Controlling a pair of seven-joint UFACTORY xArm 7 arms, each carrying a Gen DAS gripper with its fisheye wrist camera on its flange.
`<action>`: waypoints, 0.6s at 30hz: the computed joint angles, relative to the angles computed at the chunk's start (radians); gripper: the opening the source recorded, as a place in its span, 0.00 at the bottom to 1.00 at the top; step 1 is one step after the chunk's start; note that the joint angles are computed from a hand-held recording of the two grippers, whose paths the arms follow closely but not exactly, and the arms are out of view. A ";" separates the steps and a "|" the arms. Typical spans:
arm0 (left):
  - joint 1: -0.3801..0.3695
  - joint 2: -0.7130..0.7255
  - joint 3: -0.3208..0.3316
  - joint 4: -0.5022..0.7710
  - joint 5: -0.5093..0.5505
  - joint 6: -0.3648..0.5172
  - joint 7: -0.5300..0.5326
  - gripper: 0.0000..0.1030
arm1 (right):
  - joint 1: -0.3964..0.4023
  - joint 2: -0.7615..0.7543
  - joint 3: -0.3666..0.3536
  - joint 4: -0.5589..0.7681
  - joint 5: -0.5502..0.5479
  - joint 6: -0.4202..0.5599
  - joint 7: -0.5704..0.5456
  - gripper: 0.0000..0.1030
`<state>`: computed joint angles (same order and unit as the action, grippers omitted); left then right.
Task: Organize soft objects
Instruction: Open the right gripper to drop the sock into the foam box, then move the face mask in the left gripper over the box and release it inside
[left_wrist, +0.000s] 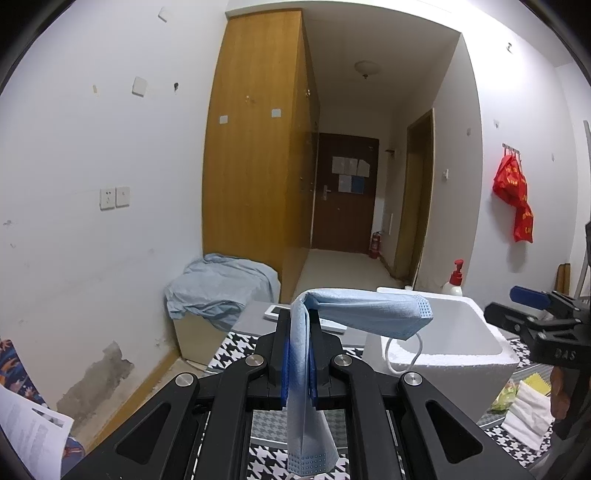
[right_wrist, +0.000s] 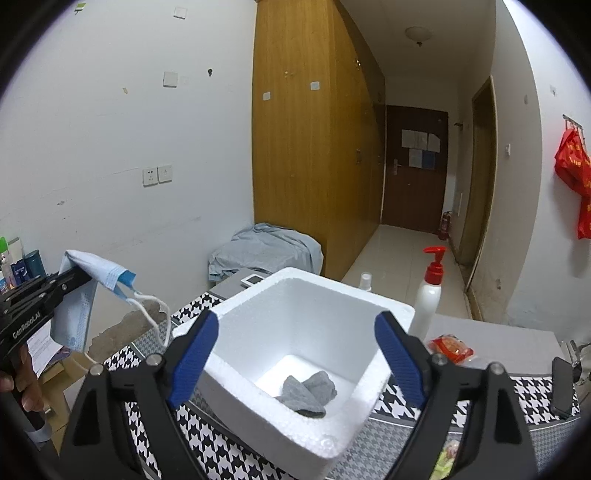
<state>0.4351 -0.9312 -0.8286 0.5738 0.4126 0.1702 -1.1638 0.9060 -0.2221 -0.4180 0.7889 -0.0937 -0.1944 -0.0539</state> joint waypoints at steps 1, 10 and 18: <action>0.000 0.004 -0.001 0.004 -0.001 -0.001 -0.001 0.08 | -0.010 -0.003 0.009 -0.004 -0.001 -0.003 -0.001 0.92; 0.024 0.036 -0.012 0.049 0.003 -0.029 0.014 0.08 | -0.159 -0.044 0.123 -0.062 -0.077 -0.055 0.054 0.99; 0.059 0.068 -0.042 0.102 -0.007 -0.054 0.038 0.08 | -0.279 -0.066 0.208 -0.096 -0.134 -0.070 0.104 0.99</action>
<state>0.4937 -0.8630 -0.8702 0.6755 0.4061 0.1159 -1.1262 0.6272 -0.2885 -0.2103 0.6928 -0.2281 -0.2648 0.0504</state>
